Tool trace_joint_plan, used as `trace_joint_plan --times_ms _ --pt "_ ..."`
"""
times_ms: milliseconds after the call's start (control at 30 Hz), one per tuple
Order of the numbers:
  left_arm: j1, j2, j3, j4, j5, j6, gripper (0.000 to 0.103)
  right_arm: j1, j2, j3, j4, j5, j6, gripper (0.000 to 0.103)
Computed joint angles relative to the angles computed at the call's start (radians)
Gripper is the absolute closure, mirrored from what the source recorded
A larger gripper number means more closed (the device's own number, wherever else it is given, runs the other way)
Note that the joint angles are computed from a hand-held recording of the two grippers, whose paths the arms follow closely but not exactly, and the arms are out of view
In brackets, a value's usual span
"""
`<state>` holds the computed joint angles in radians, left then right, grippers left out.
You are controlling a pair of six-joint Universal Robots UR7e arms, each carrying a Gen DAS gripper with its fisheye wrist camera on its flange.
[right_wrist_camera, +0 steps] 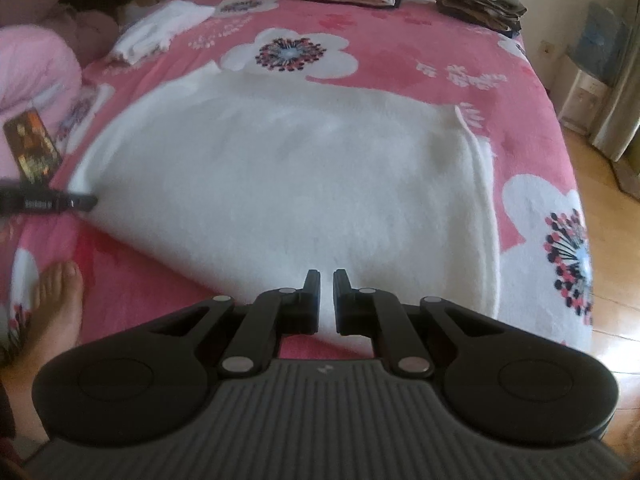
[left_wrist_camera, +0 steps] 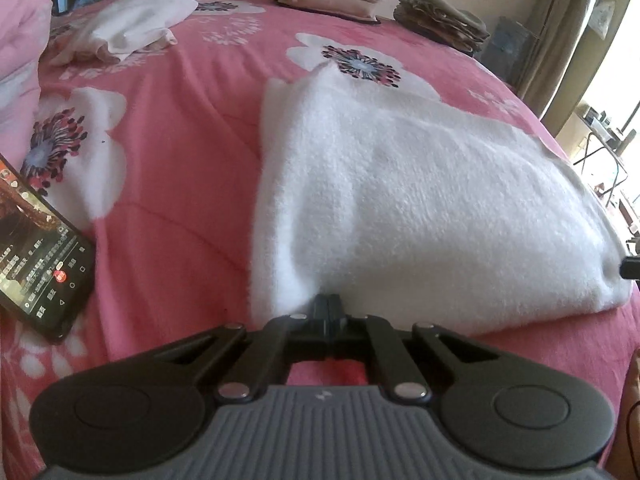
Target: Fold clothes
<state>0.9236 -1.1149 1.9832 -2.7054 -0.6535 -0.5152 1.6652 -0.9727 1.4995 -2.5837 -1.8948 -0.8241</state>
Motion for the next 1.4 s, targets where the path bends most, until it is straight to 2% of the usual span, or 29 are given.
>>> trace_joint_plan --times_ms 133,200,233,333,433,500,567,667,700,767,800,867,967,1000,1133,1167,1233,1300,1400 --pt "0.003 -0.003 0.010 -0.023 -0.015 -0.002 0.100 -0.040 0.068 -0.058 -0.002 -0.060 0.025 0.099" --pt "-0.002 -0.002 -0.002 0.010 -0.007 -0.009 0.100 -0.067 0.066 -0.068 0.029 -0.011 0.022 0.100" --pt "-0.014 0.000 -0.008 0.032 0.011 0.005 0.099 -0.071 0.063 -0.067 0.031 0.002 0.008 0.100" --pt "-0.058 0.008 -0.015 0.080 0.081 0.080 0.095 -0.044 0.060 -0.080 0.059 -0.032 0.001 0.099" --pt "-0.113 0.020 -0.005 0.034 0.141 0.205 0.094 -0.022 0.027 -0.046 0.033 0.020 -0.080 0.099" --pt "-0.126 0.040 -0.016 -0.027 0.120 0.285 0.094 -0.006 0.010 -0.023 0.020 0.064 -0.145 0.099" --pt "-0.125 0.081 -0.051 -0.060 0.082 0.365 0.091 0.007 0.007 -0.014 0.045 0.109 -0.157 0.099" --pt "-0.104 0.167 -0.123 -0.076 0.027 0.470 0.088 0.016 0.031 -0.004 0.052 0.126 -0.203 0.099" --pt "-0.095 0.198 -0.151 -0.055 0.018 0.484 0.087 0.017 0.041 -0.001 0.051 0.124 -0.221 0.099" --pt "-0.076 0.252 -0.185 -0.008 0.043 0.505 0.087 0.009 0.075 -0.003 0.033 0.054 -0.251 0.099" --pt "-0.073 0.267 -0.182 -0.028 0.056 0.522 0.087 0.004 0.091 -0.004 0.025 0.026 -0.265 0.100" --pt "-0.075 0.282 -0.171 -0.074 0.072 0.538 0.089 -0.010 0.090 -0.010 0.038 0.053 -0.266 0.100" --pt "-0.089 0.260 -0.164 -0.089 0.059 0.509 0.088 0.013 0.084 -0.013 0.039 0.026 -0.210 0.100" --pt "-0.093 0.252 -0.162 -0.096 0.055 0.501 0.087 0.015 0.067 0.005 0.031 0.048 -0.207 0.099" --pt "-0.108 0.265 -0.177 -0.120 0.017 0.594 0.076 0.019 0.033 0.041 0.019 0.125 -0.243 0.099" --pt "-0.106 0.277 -0.190 -0.098 0.014 0.606 0.074 0.019 0.036 0.039 0.025 0.128 -0.247 0.099" --pt "-0.093 0.310 -0.225 -0.018 0.023 0.579 0.074 0.018 0.061 0.026 0.042 0.077 -0.225 0.099" --pt "-0.091 0.320 -0.223 -0.035 0.034 0.567 0.075 0.007 0.067 0.028 0.044 0.056 -0.195 0.099" --pt "-0.096 0.296 -0.203 -0.084 0.024 0.531 0.072 0.009 0.049 0.025 0.041 0.091 -0.131 0.099"
